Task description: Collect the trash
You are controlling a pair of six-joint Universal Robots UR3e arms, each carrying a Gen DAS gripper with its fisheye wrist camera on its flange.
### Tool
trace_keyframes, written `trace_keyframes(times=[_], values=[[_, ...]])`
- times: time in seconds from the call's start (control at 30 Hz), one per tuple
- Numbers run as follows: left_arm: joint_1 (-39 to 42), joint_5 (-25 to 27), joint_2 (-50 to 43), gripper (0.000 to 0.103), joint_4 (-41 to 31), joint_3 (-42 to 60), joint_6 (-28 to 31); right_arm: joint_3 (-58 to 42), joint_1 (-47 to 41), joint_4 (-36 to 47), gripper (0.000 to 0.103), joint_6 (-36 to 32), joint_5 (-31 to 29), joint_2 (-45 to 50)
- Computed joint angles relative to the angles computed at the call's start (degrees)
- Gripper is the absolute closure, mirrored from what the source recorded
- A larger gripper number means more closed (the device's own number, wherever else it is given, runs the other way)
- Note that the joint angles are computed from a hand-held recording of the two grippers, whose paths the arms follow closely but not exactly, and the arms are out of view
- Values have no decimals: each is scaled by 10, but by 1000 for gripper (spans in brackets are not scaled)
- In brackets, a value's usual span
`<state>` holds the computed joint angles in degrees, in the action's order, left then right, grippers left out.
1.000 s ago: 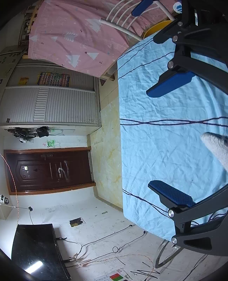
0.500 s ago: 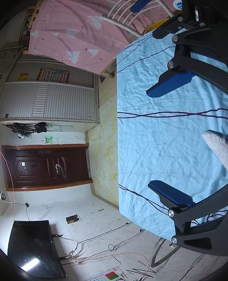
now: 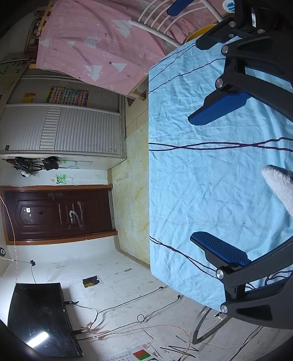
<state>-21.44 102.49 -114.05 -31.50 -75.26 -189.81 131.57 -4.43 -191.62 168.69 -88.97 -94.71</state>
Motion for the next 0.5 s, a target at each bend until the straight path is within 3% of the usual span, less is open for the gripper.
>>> trace_keyframes(times=[0.5], values=[[1,-3,-2,17,9,-10,-2,-1,3,-2,6,1,-2,3]])
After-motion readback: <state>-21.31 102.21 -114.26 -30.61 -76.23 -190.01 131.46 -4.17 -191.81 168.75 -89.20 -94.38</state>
